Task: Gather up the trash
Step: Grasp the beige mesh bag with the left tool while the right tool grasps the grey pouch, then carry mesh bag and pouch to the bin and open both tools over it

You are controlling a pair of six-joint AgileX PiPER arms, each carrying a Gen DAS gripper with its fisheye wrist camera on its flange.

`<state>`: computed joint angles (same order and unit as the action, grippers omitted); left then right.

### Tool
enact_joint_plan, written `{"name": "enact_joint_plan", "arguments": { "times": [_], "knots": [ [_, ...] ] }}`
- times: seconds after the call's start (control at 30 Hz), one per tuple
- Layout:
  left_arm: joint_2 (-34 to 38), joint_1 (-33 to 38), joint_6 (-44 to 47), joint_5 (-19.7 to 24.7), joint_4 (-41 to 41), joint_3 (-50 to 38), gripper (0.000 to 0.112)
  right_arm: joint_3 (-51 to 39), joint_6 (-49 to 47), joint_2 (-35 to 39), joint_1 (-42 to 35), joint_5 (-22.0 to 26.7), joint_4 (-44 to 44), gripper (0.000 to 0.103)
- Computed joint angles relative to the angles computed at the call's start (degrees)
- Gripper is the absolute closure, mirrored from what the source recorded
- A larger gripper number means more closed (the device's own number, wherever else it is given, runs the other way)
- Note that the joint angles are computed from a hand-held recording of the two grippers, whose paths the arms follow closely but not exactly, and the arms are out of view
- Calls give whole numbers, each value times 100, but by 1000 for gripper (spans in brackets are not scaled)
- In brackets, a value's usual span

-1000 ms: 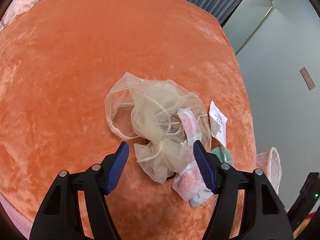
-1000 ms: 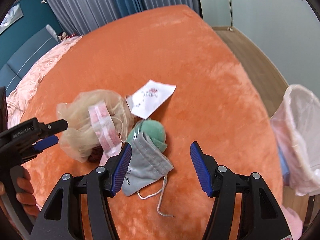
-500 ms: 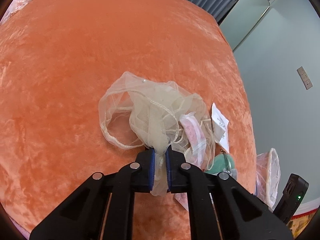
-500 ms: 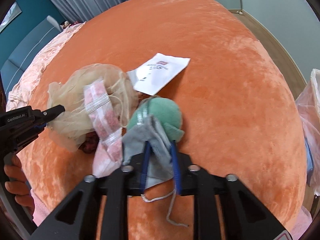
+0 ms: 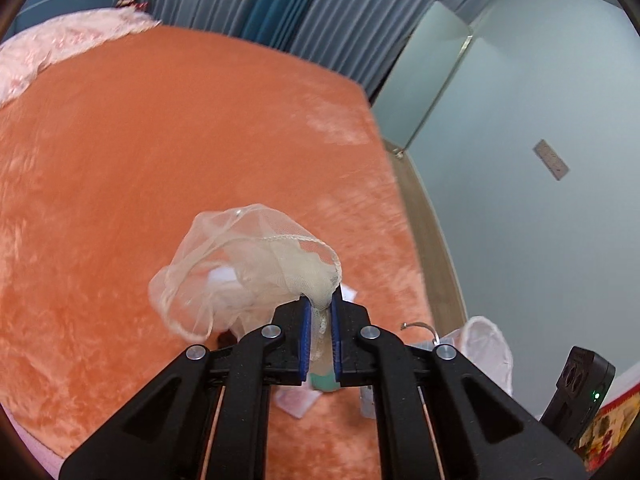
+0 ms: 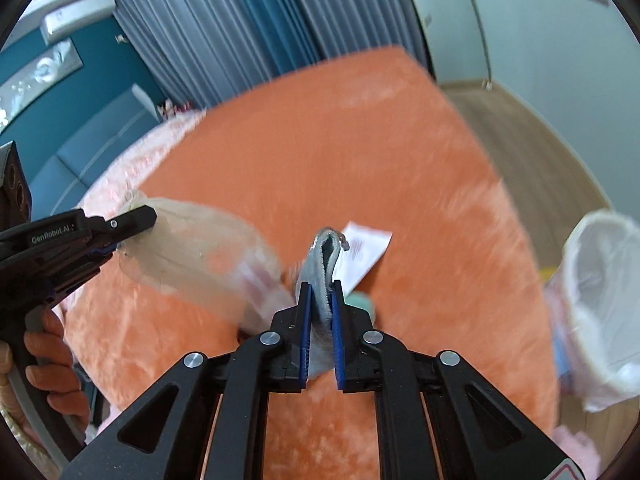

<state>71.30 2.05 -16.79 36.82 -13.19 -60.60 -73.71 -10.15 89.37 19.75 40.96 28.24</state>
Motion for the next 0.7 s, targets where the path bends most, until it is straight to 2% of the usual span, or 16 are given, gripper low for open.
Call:
{"name": "enact_joint_plan", "arguments": {
  "times": [0.13, 0.33, 0.53, 0.7],
  "knots": [
    [51, -807, -756, 276, 764, -790, 105, -414, -166, -377, -541, 292, 115, 94],
    [609, -2163, -1593, 648, 1730, -2208, 104, -971, -608, -723, -1605, 667, 452, 94],
    [1425, -3235, -1881, 975, 2189, -3604, 104, -1462, -1110, -784, -2790, 1105, 859, 94],
    [2213, -3800, -1712, 1138, 2042, -4684, 104, -1667, -1443, -750, -3593, 1349, 1068, 94]
  ]
}}
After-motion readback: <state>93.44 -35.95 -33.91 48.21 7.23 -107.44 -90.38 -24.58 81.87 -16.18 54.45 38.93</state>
